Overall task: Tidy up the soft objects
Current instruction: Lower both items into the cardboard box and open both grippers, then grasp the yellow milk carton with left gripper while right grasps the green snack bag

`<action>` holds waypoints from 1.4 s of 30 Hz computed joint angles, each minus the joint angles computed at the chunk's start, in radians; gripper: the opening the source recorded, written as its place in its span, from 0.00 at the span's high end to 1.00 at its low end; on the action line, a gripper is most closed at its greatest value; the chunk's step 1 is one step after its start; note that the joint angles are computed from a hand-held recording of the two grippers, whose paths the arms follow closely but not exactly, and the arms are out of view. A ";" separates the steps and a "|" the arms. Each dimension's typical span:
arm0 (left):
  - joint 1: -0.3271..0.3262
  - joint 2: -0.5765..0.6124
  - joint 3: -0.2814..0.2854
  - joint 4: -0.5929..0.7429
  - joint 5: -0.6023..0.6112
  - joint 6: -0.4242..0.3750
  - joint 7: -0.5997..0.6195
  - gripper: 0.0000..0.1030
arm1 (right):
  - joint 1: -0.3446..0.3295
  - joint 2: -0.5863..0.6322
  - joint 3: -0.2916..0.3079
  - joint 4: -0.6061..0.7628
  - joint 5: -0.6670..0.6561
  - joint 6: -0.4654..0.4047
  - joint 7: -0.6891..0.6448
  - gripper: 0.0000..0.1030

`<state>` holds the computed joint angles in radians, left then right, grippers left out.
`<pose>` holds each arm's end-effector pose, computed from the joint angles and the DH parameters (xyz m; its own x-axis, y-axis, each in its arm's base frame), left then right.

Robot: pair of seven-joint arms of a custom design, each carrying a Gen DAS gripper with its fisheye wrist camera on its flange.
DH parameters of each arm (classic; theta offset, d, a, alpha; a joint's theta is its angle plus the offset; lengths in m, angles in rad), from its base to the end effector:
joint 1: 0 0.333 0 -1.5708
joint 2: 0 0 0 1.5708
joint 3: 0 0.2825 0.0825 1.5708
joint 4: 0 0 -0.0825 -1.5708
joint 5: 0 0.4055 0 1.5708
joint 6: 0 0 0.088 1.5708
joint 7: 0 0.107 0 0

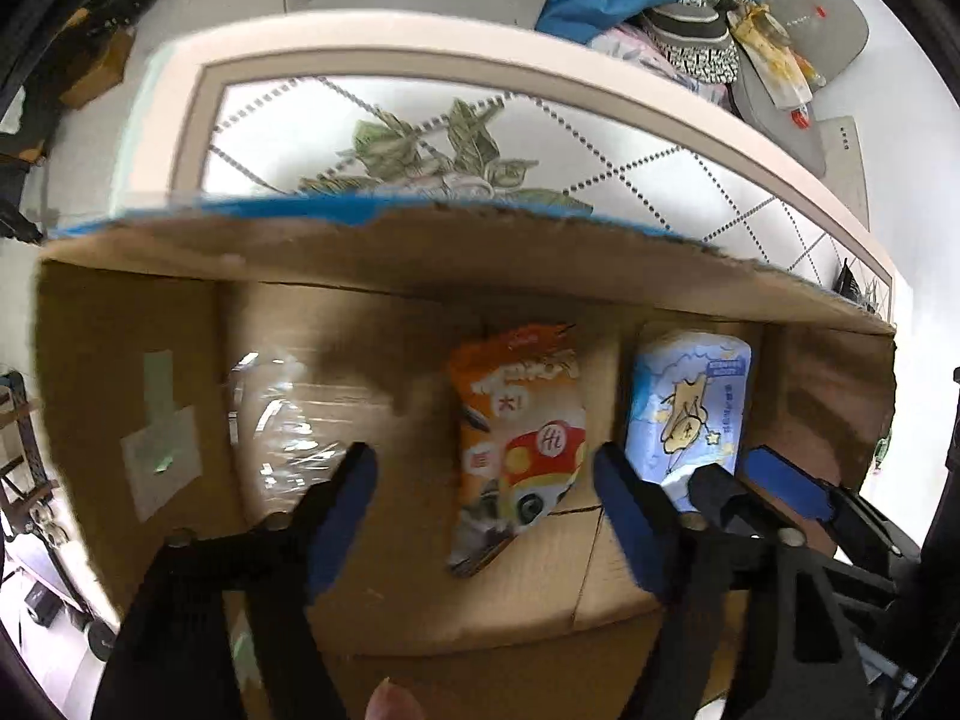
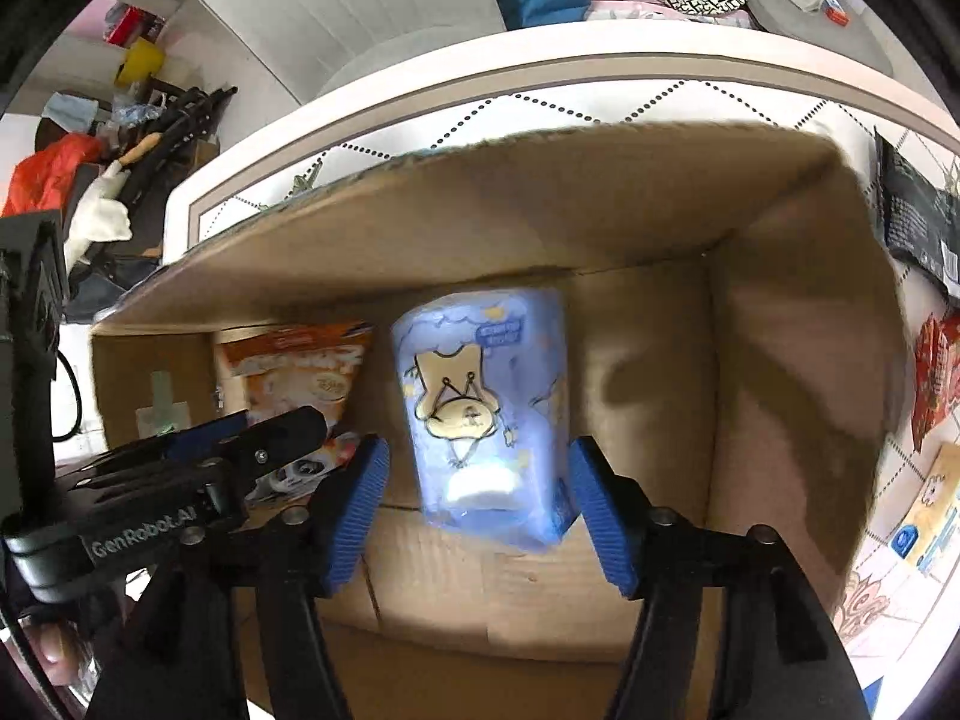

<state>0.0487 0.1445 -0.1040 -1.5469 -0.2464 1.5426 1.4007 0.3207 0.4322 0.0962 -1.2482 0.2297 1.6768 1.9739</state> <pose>0.6040 -0.0567 0.5191 0.1442 -0.9629 0.2281 -0.9769 -0.1018 0.1879 0.6298 0.2895 0.4898 -0.0325 -0.9698 -0.2419 -0.9940 0.0061 0.1092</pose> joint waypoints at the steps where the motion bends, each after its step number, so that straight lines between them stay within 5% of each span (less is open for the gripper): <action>1: 0.000 -0.012 0.001 -0.003 0.005 0.000 0.002 0.22 | 0.002 -0.009 -0.001 -0.007 -0.005 0.004 0.000 0.34; 7: -0.001 -0.128 0.010 -0.085 0.034 0.043 0.020 0.04 | 0.004 -0.109 -0.002 -0.092 -0.027 0.003 -0.020 0.26; 18: -0.035 -0.391 0.009 -0.283 0.125 0.148 -0.025 0.01 | 0.048 -0.340 0.009 -0.269 -0.170 -0.032 -0.023 0.19; 21: -0.044 -0.432 0.007 -0.305 0.140 0.157 -0.039 0.01 | 0.053 -0.412 0.015 -0.329 -0.189 -0.010 -0.024 0.02; 35: -0.081 -0.672 -0.006 -0.388 0.192 0.147 -0.064 0.01 | 0.048 -0.709 0.035 -0.512 -0.179 0.024 -0.001 0.01; 42: -0.115 -0.662 -0.043 -0.310 0.206 0.111 -0.096 0.01 | 0.022 -0.824 0.003 -0.584 -0.101 0.022 -0.017 0.01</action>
<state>-0.0663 -0.5171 -0.1466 -1.8573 -0.0403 1.6535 1.3048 0.3428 -0.3917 0.0990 -1.8323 0.1287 1.6988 1.9571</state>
